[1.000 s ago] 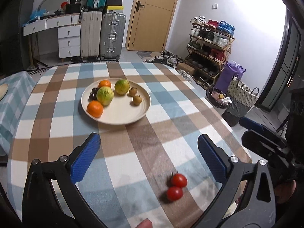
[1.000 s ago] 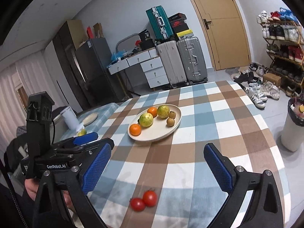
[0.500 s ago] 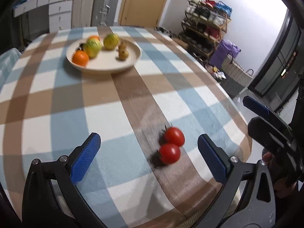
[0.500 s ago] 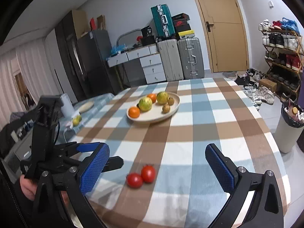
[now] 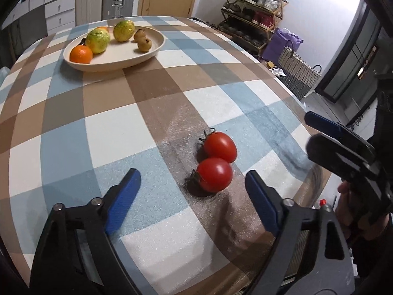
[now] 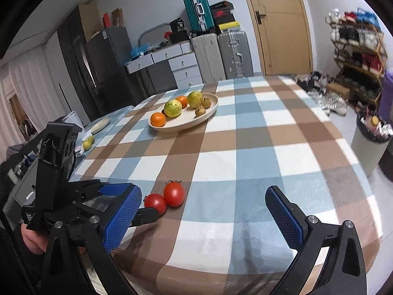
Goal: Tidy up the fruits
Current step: 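Grasp a red tomato with the left tool while the right tool grasps the other tomato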
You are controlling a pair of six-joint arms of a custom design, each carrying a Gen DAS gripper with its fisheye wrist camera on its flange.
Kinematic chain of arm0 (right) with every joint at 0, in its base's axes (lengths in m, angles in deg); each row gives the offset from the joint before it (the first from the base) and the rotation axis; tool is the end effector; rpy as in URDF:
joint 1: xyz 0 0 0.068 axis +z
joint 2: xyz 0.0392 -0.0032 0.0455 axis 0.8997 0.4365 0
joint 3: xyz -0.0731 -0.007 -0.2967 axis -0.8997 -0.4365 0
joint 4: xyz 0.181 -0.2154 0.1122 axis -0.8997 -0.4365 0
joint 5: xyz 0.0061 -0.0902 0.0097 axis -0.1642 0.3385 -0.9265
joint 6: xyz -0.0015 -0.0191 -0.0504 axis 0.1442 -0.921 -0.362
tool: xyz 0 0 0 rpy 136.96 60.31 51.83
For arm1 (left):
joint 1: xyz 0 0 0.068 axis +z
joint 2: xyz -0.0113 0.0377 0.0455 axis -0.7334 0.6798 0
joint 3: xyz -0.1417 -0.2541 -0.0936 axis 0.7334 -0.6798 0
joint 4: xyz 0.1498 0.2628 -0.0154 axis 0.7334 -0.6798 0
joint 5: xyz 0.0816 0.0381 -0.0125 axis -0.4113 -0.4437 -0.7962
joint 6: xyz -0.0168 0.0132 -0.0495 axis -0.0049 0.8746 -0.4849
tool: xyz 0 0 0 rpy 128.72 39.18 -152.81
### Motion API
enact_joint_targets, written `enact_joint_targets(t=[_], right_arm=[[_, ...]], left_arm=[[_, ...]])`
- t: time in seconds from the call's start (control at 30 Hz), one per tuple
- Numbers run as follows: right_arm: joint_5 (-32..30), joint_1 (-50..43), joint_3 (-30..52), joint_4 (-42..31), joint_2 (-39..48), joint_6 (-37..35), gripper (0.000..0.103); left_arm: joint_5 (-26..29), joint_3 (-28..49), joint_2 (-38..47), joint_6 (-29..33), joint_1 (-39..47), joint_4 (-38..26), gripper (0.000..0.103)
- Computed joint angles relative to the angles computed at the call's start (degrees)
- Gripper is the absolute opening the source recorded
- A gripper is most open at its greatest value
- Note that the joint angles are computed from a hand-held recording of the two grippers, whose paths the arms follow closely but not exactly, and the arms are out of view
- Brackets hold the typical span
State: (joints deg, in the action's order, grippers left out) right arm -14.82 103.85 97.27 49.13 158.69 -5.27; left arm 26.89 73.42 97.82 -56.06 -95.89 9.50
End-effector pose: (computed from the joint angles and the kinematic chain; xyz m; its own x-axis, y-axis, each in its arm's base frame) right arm 0.1969 0.1629 0.1515 -0.6403 -0.0388 -0.7672 -0.4164 0.8568 0.3042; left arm 0.1989 -0.2174 0.1845 -0.8189 0.0391 -0.5725 0.2260 0.9390 -0.2591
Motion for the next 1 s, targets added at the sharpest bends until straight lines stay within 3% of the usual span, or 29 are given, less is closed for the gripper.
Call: enact_joint_targets(t=[0.33, 0.6, 1.0], right_arm=[[-1.2, -1.3, 0.8, 1.6, 2.5, -0.9, 0.103], [-0.4, -1.3, 0.6, 1.0, 1.6, -1.2, 0.103], [-2.3, -2.4, 0.8, 1.4, 2.4, -0.9, 0.103]], left_arm=[[-0.9, 1.9, 1.2, 3.3, -1.9, -0.8, 0.038], [2.0, 1.9, 2.0, 4.9, -1.5, 1.5, 0.037], [1.3, -0.9, -2.5, 3.6, -0.9, 1.5, 0.037]])
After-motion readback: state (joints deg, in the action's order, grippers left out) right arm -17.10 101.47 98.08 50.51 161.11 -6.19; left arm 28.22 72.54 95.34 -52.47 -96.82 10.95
